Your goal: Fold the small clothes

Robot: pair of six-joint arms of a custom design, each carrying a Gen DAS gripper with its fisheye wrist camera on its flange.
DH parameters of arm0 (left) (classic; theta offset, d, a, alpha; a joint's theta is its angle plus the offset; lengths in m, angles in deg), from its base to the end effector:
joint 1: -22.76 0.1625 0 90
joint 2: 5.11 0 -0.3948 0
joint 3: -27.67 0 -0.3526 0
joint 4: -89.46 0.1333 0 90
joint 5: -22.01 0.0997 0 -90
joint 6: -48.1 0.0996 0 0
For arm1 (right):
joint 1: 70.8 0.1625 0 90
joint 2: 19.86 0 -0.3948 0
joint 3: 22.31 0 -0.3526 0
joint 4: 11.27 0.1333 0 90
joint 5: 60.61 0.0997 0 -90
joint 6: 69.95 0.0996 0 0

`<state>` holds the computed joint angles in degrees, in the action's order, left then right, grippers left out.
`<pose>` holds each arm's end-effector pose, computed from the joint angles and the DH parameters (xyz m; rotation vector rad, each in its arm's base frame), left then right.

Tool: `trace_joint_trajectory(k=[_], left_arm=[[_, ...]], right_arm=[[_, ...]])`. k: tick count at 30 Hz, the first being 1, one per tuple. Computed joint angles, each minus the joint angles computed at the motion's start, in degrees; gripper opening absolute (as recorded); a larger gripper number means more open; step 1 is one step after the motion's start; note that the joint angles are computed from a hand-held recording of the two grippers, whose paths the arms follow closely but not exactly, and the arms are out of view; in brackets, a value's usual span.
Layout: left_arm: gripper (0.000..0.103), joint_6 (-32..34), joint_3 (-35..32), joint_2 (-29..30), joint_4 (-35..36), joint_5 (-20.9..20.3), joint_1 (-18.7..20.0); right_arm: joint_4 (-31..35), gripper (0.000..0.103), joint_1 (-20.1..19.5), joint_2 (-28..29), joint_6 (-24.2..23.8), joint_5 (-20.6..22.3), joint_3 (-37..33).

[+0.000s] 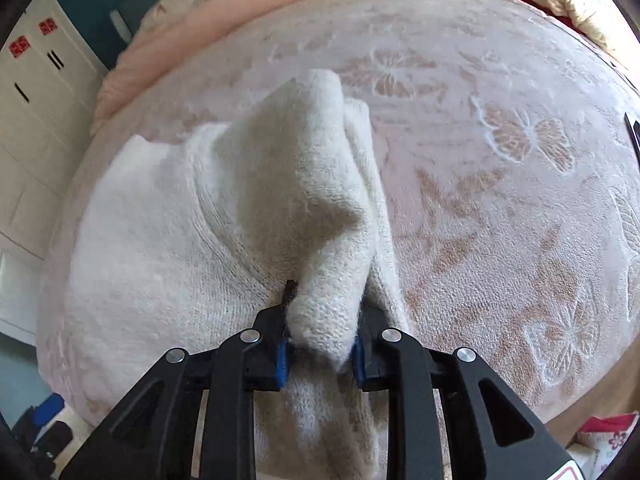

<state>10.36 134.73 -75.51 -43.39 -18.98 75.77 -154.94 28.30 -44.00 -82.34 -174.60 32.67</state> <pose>-0.1472 -0.5419 0.2697 -0.0753 2.4122 -0.7711 0.2166 -0.7656 0.0980 0.3848 -2.6417 0.5220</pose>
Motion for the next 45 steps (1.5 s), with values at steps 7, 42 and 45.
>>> trace_joint_trajectory(k=[7,42,45], left_arm=[[0.083,-2.1,-0.1,0.3,2.5,1.5,-0.3],[0.091,-8.4,-2.7,1.1,14.0,6.5,-1.1],[0.091,-8.9,-3.3,1.8,14.3,5.7,-0.5]], right_arm=[[-9.9,0.030,5.6,-6.7,-3.1,4.4,7.7],[-16.8,0.013,2.0,-10.3,2.0,3.0,18.3],[-6.1,0.015,-0.3,-7.5,4.2,-1.5,14.2]])
